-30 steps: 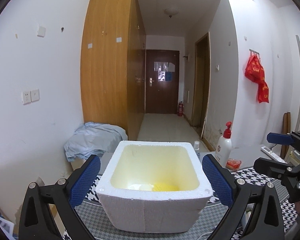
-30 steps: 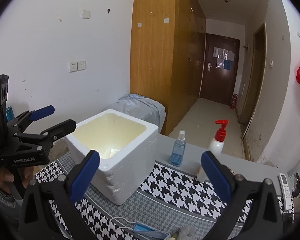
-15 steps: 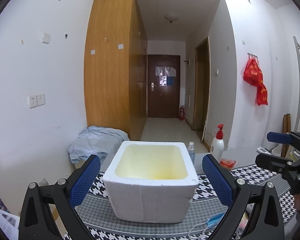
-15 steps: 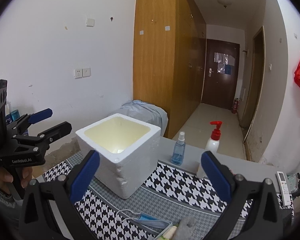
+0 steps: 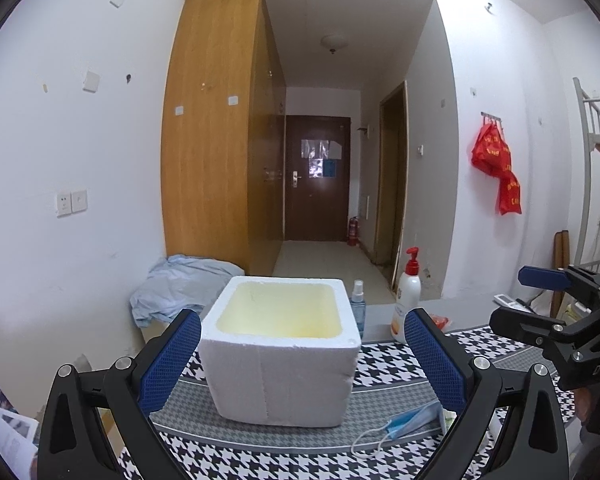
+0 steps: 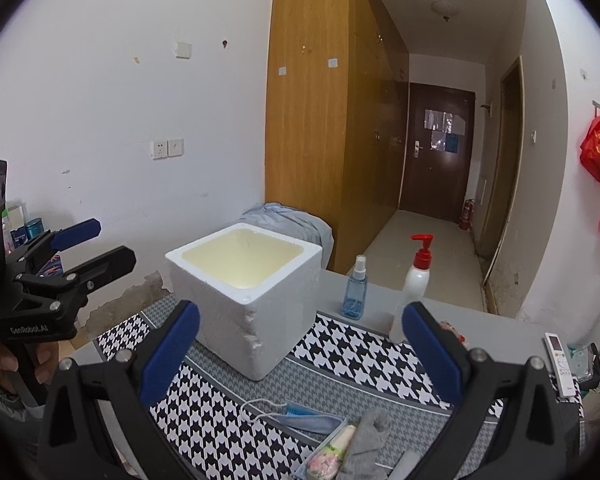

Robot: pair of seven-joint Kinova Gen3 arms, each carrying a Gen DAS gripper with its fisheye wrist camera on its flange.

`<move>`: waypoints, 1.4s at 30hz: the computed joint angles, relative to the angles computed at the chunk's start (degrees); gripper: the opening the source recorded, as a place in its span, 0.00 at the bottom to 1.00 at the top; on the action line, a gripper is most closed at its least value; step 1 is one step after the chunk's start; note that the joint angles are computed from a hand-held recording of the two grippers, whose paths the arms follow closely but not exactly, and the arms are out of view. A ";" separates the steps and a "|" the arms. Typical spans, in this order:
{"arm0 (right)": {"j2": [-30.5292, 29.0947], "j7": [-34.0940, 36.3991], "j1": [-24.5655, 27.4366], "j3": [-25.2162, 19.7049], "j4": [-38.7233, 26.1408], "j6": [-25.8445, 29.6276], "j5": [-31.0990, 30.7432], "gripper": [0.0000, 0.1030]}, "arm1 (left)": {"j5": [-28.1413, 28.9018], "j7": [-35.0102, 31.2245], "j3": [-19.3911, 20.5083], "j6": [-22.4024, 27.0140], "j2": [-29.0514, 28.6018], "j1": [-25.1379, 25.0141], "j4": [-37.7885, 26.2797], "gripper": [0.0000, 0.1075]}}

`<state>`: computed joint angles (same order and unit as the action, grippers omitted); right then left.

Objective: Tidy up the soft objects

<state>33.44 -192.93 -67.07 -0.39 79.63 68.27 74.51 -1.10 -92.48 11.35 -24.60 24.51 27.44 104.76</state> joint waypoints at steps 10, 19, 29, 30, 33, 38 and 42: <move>0.76 -3.21 -2.43 -0.26 1.06 3.36 0.79 1.00 | 0.08 0.42 0.11 -1.16 -0.49 0.58 2.00 0.95; 0.54 -6.53 -2.89 -1.18 3.17 4.67 1.08 1.00 | -2.44 3.39 1.70 -3.81 -0.44 -0.76 4.37 0.95; 2.04 -9.15 -3.76 -1.92 3.35 7.84 -0.89 1.00 | -3.55 4.44 1.38 -7.87 0.92 -0.08 7.12 0.95; 2.41 -9.23 -4.03 -1.75 3.16 8.37 -1.07 1.00 | -2.62 3.47 0.74 -8.52 1.01 0.74 7.45 0.95; 2.90 -10.08 -4.46 -1.53 3.47 8.67 -1.33 1.00 | -1.04 2.40 0.31 -8.84 1.30 1.46 7.73 0.95; 3.62 -12.74 -4.50 -1.34 4.37 8.82 -2.15 1.00 | -4.46 5.18 2.36 -9.43 2.40 -0.92 8.27 0.95; 3.35 -16.15 -4.08 -1.72 6.77 6.78 -2.01 1.00 | -4.17 5.26 1.64 -10.80 3.61 -0.12 9.01 0.95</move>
